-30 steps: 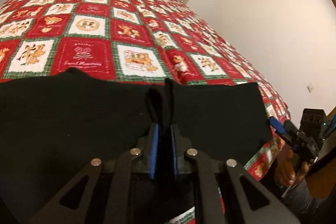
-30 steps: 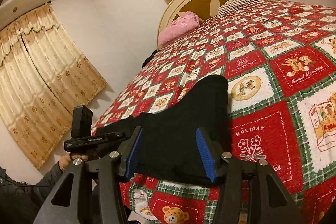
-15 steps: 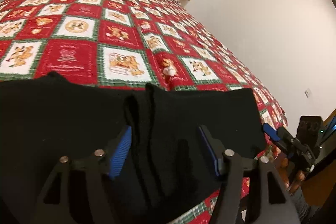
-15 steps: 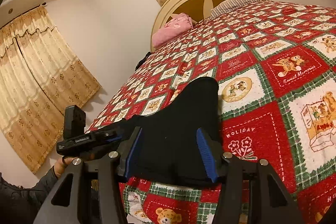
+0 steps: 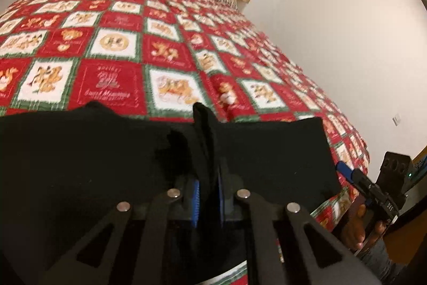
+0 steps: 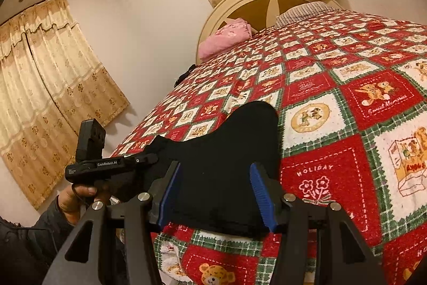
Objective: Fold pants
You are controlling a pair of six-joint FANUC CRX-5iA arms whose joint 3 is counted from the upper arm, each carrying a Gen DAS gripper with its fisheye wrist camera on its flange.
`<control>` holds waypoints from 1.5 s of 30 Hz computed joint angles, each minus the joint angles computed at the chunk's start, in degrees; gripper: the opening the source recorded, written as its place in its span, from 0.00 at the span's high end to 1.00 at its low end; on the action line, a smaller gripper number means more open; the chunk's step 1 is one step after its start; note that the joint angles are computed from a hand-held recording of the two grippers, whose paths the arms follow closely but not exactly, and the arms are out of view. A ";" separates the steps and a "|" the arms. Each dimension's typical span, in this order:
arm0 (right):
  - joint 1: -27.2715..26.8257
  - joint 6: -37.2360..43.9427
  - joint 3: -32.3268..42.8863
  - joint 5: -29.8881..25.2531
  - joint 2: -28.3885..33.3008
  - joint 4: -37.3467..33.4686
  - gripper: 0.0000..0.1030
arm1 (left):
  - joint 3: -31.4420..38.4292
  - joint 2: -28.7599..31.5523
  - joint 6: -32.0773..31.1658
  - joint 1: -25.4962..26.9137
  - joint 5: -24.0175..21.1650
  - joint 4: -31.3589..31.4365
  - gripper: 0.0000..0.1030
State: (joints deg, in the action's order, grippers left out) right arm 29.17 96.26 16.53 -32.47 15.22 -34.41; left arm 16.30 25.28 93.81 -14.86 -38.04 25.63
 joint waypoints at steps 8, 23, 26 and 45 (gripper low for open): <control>2.21 -5.44 -0.66 2.03 0.23 6.58 0.46 | -0.62 0.94 -0.57 -0.16 -0.33 1.29 0.89; 2.31 -16.91 19.91 -13.55 15.42 17.44 0.39 | -2.20 0.03 -2.75 -1.55 3.61 0.90 0.54; 2.65 -16.98 17.61 -12.52 13.31 18.92 0.39 | -2.61 -0.56 -2.58 -1.62 3.73 -0.56 0.51; 5.88 -10.62 1.66 -7.96 -0.17 21.32 0.35 | -9.53 -4.28 -6.01 -1.51 8.21 3.28 0.34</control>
